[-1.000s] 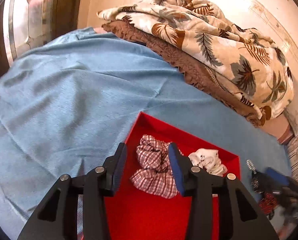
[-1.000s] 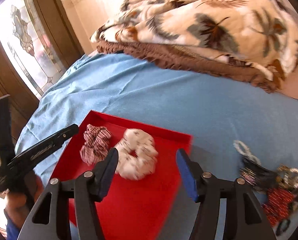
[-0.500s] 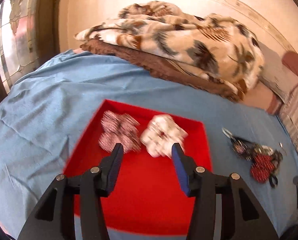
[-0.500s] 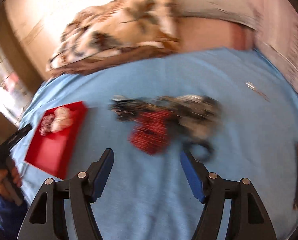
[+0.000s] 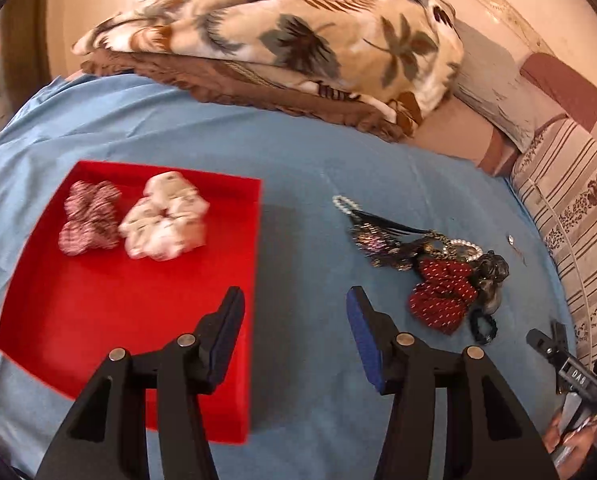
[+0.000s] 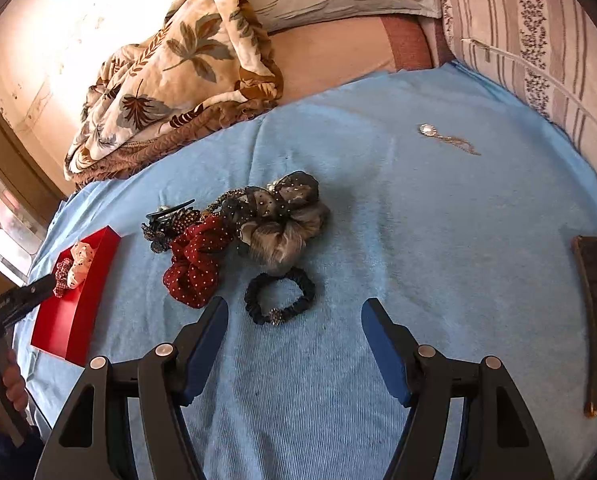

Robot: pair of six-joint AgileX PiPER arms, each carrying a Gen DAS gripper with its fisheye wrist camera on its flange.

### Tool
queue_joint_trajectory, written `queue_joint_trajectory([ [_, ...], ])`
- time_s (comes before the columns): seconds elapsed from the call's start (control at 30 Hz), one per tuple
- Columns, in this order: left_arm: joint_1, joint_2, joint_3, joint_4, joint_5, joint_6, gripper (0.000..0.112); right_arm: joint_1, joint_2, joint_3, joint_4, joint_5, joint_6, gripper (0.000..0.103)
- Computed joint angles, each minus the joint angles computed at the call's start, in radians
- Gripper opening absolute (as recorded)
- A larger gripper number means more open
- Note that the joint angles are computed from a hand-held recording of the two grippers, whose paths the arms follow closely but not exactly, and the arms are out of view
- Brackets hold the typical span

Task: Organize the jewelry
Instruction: 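Grasp red polka-dot scrunchie with left gripper while right gripper grasps grey scrunchie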

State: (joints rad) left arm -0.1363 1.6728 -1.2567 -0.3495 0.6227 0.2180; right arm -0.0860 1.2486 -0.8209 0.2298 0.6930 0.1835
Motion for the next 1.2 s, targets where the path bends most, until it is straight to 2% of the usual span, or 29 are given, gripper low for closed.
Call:
queue_joint_trajectory([
  [0.23,-0.188,0.117,-0.083,0.12,-0.025,-0.152,0.053,-0.05,0.126,-0.032,0.108,-0.074,-0.153,0.074],
  [0.4,-0.295,0.232,-0.152,0.127,-0.039,-0.182,0.053,-0.104,0.248,-0.096,0.236,-0.101,-0.288,0.074],
  [0.57,-0.348,0.332,-0.254,0.143,-0.014,-0.216,0.053,-0.146,0.348,-0.144,0.392,-0.108,-0.43,0.074],
  [0.77,-0.362,0.398,-0.317,0.15,0.018,-0.243,0.053,-0.148,0.398,-0.168,0.462,-0.115,-0.492,0.072],
  [0.8,-0.362,0.405,-0.319,0.147,0.022,-0.246,0.053,-0.151,0.402,-0.169,0.474,-0.113,-0.504,0.068],
  [0.87,-0.372,0.409,-0.317,0.167,0.005,-0.266,0.053,-0.155,0.412,-0.173,0.498,-0.101,-0.525,0.051],
  [0.9,-0.379,0.406,-0.314,0.188,0.004,-0.278,0.05,-0.157,0.417,-0.175,0.506,-0.093,-0.528,0.038],
  [0.93,-0.38,0.405,-0.314,0.182,0.009,-0.269,0.027,-0.161,0.42,-0.174,0.521,-0.086,-0.538,0.03],
  [0.97,-0.376,0.409,-0.325,0.155,0.035,-0.243,0.009,-0.17,0.417,-0.166,0.547,-0.079,-0.55,0.028],
  [1.0,-0.371,0.406,-0.324,0.131,0.048,-0.222,0.009,-0.177,0.411,-0.161,0.562,-0.077,-0.556,0.025],
  [1.1,-0.368,0.333,-0.249,0.126,0.006,-0.211,0.009,-0.195,0.375,-0.132,0.613,-0.069,-0.571,0.016],
  [1.2,-0.346,0.232,-0.156,0.06,-0.024,-0.132,0.009,-0.203,0.329,-0.104,0.639,-0.069,-0.567,0.015],
])
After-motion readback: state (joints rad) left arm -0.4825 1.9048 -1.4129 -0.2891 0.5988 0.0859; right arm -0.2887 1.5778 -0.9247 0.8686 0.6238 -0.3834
